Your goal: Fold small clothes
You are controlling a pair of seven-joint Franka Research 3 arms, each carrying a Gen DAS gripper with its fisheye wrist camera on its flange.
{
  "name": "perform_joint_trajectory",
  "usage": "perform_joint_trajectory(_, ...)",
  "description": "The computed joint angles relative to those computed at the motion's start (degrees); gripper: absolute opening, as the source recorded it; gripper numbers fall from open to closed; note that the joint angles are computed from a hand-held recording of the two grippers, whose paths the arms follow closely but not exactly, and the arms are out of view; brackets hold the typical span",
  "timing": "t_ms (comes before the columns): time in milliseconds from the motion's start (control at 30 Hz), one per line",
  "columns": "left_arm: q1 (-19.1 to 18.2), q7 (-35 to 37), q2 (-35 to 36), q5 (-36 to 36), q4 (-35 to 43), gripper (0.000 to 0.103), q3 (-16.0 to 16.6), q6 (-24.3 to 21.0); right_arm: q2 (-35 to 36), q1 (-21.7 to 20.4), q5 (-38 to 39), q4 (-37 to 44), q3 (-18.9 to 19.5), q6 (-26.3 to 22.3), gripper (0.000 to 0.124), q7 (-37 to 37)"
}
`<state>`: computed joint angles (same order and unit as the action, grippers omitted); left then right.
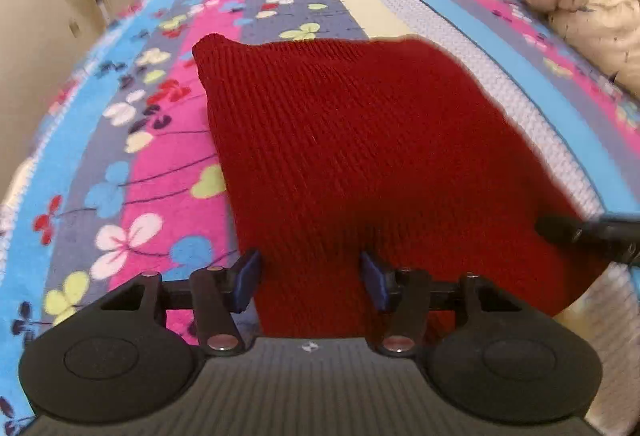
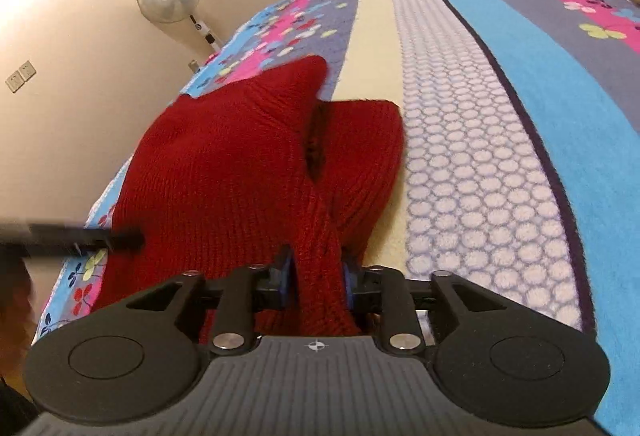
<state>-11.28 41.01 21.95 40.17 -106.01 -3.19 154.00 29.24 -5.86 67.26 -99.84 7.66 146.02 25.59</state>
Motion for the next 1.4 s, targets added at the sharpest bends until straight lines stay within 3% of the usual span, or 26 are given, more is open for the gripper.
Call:
perform_joint_trajectory(67,-0.82,-2.88,-2.5,1.25,-1.98,0.059,0.36,1.18,-1.5,0.54,-0.64,-1.78,-0.52,1.22,0.053,1.57)
perform_joint_trajectory(167,-4.14,-14.37,-5.82,13.5,-5.33,0.059,3.56,4.32,-3.22,0.57,0.28,-4.15,-0.26,2.77,0.053,-2.46)
perform_joint_trajectory(200,-3.54,-14.17,-5.72,13.63,-5.86,0.057,2.53,3.86,-3.48,0.92,-0.1,-4.83,-0.43,3.68,0.053,-4.01)
perform_joint_trajectory(267,-0.57,-5.63,-2.28,5.69,-4.86,0.057,-1.94,0.81,-3.38,1.5,-1.49,-5.44,-0.97,4.53,0.056,-4.39)
perform_joint_trajectory(333,-2.77,-6.82,-1.73,7.84,-4.91,0.059,-0.45,-0.07,-3.75,1.53,-4.08,-5.29,-2.08,2.03,0.056,0.72)
perform_joint_trajectory(400,-3.49,-7.2,-3.52,7.23,-4.51,0.058,-1.09,-2.67,-5.86,1.94,-6.07,-6.98,-3.06,2.19,0.056,5.01)
perform_joint_trajectory(433,-3.49,-8.33,-5.07,7.4,-5.61,0.059,-1.31,-1.77,-7.71,1.77,-5.62,-8.79,-3.01,3.03,0.056,4.69)
perform_joint_trajectory(500,-4.33,-14.37,-9.33,12.91,-9.31,0.067,-0.52,0.93,-10.98,1.66,-3.57,-11.98,-2.74,5.22,0.056,1.54)
perform_joint_trajectory(600,-5.86,-25.49,-16.42,26.43,-14.49,0.082,-1.28,-0.71,-16.2,2.47,1.89,-16.37,-2.57,9.88,0.059,-6.9)
perform_joint_trajectory(667,-5.81,-31.68,-20.94,33.45,-17.93,0.085,-3.15,-2.15,-20.53,3.13,7.72,-19.39,-3.0,11.82,0.068,-12.94)
perform_joint_trajectory(767,-4.93,-36.77,-26.79,37.11,-22.52,0.087,-6.39,-3.1,-26.93,3.9,12.27,-23.86,-5.29,8.88,0.075,-18.27)
perform_joint_trajectory(933,-2.78,-42.67,-32.08,36.87,-26.75,0.087,-11.13,-3.84,-36.25,6.64,17.48,-31.93,-9.57,5.97,0.081,-28.49)
perform_joint_trajectory(1067,-2.07,-49.98,-32.13,41.58,-27.87,0.089,-14.49,-7.28,-36.73,8.71,24.4,-34.91,-11.61,6.9,0.083,-36.13)
perform_joint_trajectory(1133,-2.75,-56.91,-30.51,44.51,-28.65,0.089,-15.98,-11.69,-34.82,9.28,23.93,-35.19,-11.09,9.84,0.083,-34.38)
perform_joint_trajectory(1167,-3.45,-57.92,-29.28,44.48,-28.7,0.089,-16.43,-14.35,-33.58,9.49,19.38,-35.12,-10.61,11.91,0.081,-29.67)
perform_joint_trajectory(1233,-4.93,-50.51,-26.19,37.18,-26.77,0.089,-15.72,-16.45,-32.88,9.71,20.15,-34.77,-10.78,12.04,0.079,-30.95)
perform_joint_trajectory(1333,-6.05,-55.11,-25.72,42.29,-26.12,0.089,-15.24,-18.22,-31.7,10.18,26.51,-33.66,-10.33,14.39,0.08,-40.05)
perform_joint_trajectory(1400,-6.75,-53.35,-23.99,42.19,-24.63,0.089,-14.87,-20.08,-30.33,10.24,25.72,-32.62,-10.03,15.61,0.08,-38.54)
